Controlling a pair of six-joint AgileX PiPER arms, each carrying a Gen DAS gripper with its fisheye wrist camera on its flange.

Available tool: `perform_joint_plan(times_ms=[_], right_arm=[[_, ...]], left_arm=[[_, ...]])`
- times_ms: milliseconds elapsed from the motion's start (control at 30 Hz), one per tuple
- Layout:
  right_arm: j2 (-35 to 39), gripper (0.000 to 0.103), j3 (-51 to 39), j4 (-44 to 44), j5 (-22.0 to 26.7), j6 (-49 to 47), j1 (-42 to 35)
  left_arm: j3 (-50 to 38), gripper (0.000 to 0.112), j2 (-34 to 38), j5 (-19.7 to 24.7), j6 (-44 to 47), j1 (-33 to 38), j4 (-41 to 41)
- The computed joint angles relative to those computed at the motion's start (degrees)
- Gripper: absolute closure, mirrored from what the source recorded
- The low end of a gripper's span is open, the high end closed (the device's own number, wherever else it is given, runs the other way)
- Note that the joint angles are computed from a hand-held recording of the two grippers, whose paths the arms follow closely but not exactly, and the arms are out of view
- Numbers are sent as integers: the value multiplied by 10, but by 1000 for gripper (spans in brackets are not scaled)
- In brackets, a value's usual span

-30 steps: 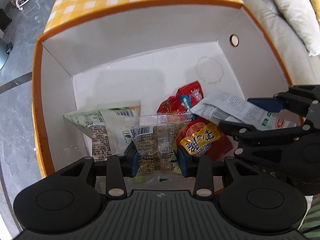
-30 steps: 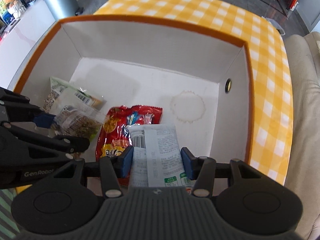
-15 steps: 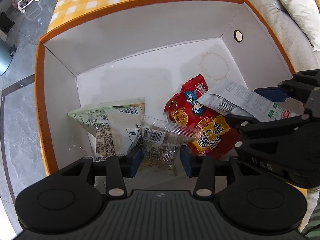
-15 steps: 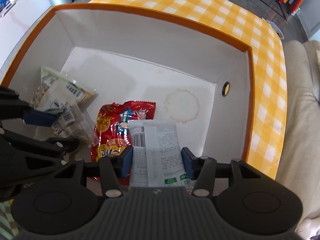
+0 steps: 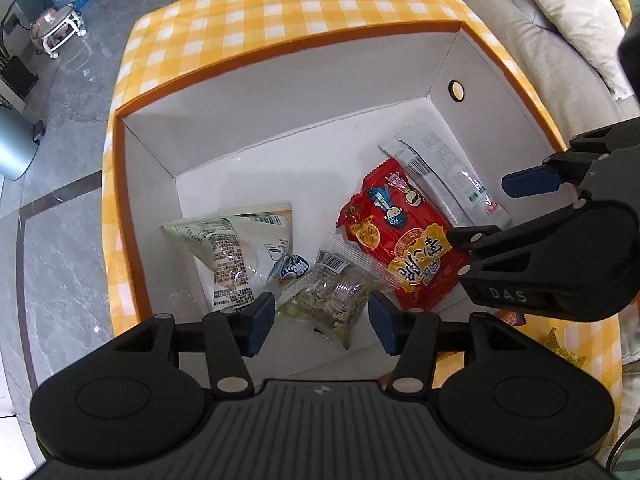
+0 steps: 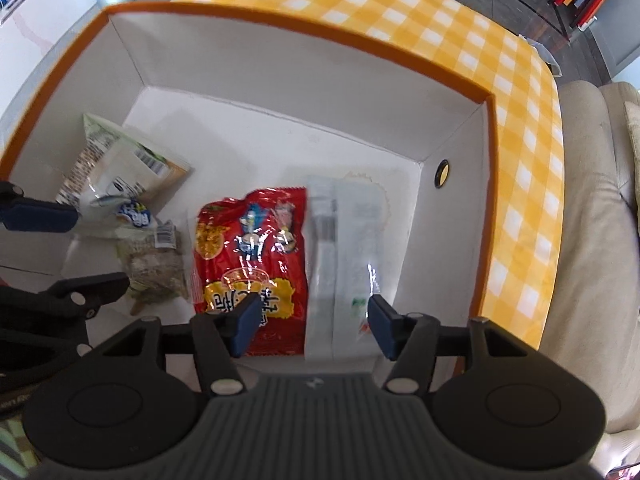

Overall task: Organize snacks
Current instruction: 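Open both tools to release the wrapper and nut pack, then withdraw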

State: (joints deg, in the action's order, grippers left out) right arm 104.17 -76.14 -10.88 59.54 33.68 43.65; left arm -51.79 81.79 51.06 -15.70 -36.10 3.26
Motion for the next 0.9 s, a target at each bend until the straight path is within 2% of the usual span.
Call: perform_joint_plan(times_ms=[333,500,667,733,900], right_arm=[[-73,46,26,-13,-4,30,30],[-138,44,64,-46,-9,90,71],[-214,39,116,-120,-6,205,144],[-244,33,143,-161,0,270,186],[-291,33,211,-245,29,449,304]], left_arm=[[23,49,-81,12,-39,-29,28],[36,49,-145,19,-97,-75,71],[56,49,-215,39,-205,-167,151],[66,49,-239,52,-253,-209,179],[103,49,-280,87,-384,-323,239]])
